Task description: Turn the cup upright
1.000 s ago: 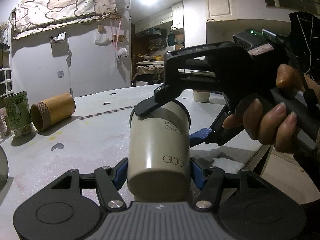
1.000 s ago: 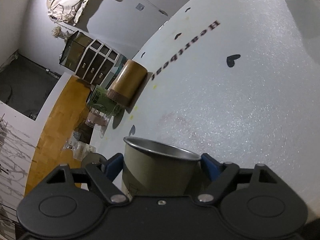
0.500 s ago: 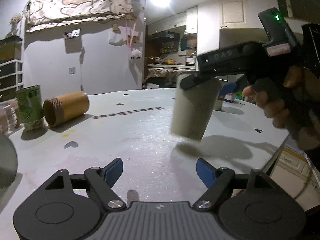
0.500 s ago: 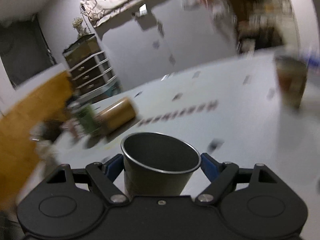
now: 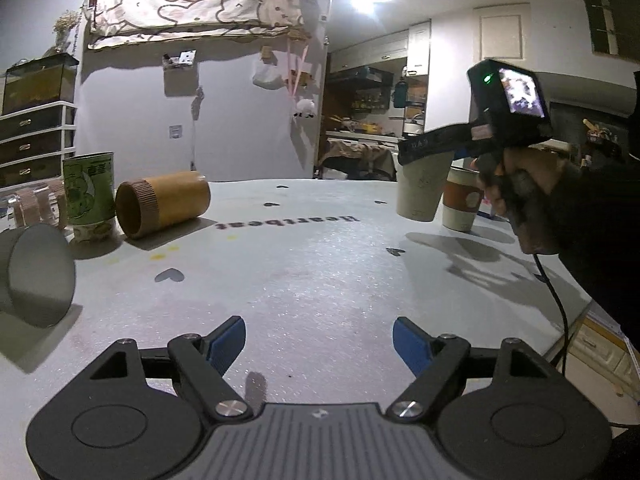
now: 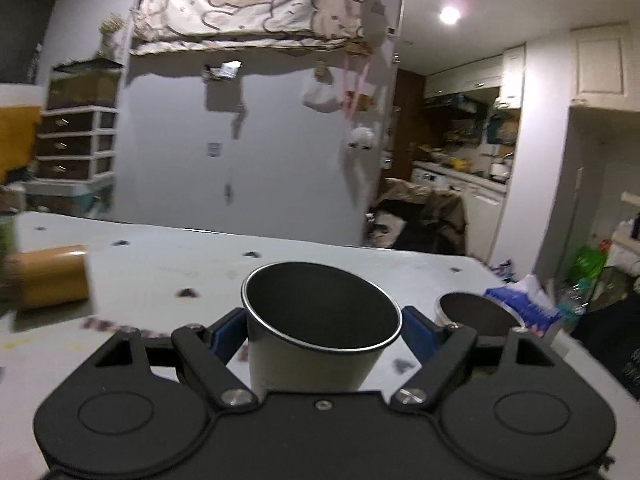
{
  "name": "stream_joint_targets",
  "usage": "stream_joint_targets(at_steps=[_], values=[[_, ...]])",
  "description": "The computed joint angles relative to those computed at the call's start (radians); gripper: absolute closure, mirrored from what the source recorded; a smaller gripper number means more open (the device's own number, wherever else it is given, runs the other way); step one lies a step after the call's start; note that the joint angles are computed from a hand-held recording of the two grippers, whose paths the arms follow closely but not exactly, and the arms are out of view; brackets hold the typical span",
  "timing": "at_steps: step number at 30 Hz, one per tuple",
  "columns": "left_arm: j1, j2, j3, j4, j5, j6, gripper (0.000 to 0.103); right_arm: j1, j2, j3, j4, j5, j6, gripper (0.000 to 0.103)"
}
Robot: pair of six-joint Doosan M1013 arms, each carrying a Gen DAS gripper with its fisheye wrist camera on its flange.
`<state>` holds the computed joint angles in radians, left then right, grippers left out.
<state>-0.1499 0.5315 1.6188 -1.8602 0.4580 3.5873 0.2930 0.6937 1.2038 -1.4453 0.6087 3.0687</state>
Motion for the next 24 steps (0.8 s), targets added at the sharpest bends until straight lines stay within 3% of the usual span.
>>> stream_joint_targets(at_steps=[4, 11, 24], values=[[-0.005, -0.003, 0.001, -0.027, -0.02, 0.013, 0.015, -0.009, 0.046, -0.067, 0.049, 0.064, -0.089, 0.02], [-0.011, -0.008, 0.002, -0.046, -0.026, 0.025, 0.01, -0.011, 0.076, -0.091, 0.042, 0.131, -0.059, 0.02], [-0.017, -0.011, -0.004, -0.055, -0.014, 0.057, 0.007, -0.013, 0.069, -0.084, 0.094, 0.119, -0.089, 0.017]])
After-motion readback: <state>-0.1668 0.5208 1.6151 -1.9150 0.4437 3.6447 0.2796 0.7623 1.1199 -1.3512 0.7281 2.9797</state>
